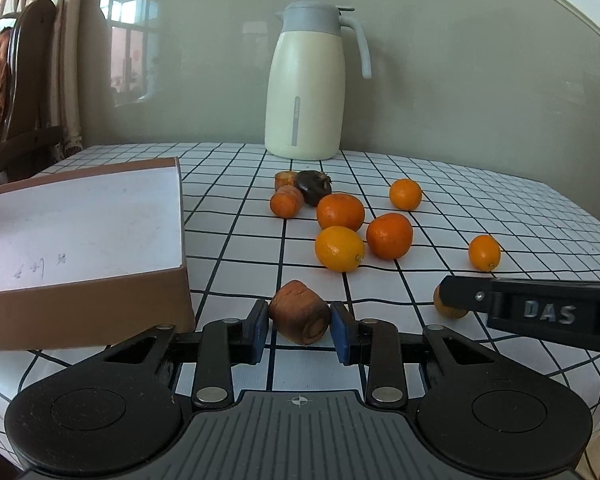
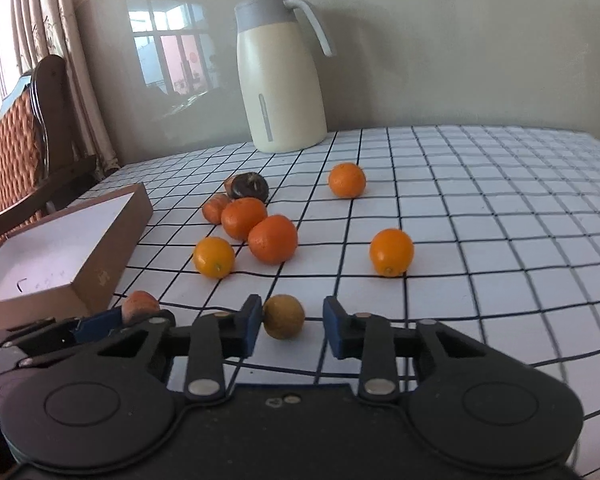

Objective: Organize fruits
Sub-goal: 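Grasp the brown cylindrical fruit with the left tool while the right tool grasps the small brown round fruit, then carry both fruits over the white box and open both tools to drop them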

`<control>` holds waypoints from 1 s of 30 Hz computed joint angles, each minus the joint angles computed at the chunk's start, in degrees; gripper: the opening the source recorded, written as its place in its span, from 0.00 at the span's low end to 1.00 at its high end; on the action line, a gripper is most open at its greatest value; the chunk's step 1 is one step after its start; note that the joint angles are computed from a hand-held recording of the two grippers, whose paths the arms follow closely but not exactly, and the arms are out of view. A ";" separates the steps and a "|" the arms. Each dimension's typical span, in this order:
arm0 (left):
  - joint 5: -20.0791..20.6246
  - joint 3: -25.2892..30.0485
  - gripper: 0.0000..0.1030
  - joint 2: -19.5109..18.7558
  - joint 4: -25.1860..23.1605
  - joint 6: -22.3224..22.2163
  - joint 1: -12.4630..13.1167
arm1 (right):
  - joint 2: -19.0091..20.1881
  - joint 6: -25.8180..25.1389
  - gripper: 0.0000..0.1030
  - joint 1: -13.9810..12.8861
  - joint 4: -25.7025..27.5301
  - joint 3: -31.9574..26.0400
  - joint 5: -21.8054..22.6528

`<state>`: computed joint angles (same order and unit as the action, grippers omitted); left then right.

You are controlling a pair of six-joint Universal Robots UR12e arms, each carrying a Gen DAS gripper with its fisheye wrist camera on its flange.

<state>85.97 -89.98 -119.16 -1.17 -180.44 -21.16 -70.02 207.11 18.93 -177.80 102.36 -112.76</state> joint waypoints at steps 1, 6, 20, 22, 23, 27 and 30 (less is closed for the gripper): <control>0.02 -0.08 0.32 0.03 0.09 0.18 0.00 | 0.14 0.06 0.17 -0.02 0.06 -0.15 0.20; 0.12 -0.21 0.32 0.02 0.55 0.97 -0.06 | 0.92 -1.63 0.15 0.57 0.47 -1.01 -1.34; -1.81 -1.97 0.32 1.52 3.02 1.07 0.33 | -1.40 -1.59 0.15 1.04 -3.14 1.85 -2.47; -2.24 -2.63 0.32 2.04 3.85 1.02 0.57 | -1.75 -2.11 0.15 1.39 -4.36 2.29 -2.79; -2.32 -3.05 0.32 2.33 4.47 1.22 0.71 | -1.82 -2.57 0.15 1.65 -5.03 2.44 -3.08; -2.40 -4.44 0.32 3.33 6.88 0.97 1.50 | -1.57 -4.45 0.15 2.37 -8.04 2.42 -2.62; -1.63 -5.38 0.32 3.98 9.74 0.09 2.23 | -0.58 -7.13 0.15 3.04 -10.95 1.41 -2.21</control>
<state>84.34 -95.35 -115.19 8.57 -180.35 -18.93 -70.60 199.98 21.97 -188.75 103.77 -114.98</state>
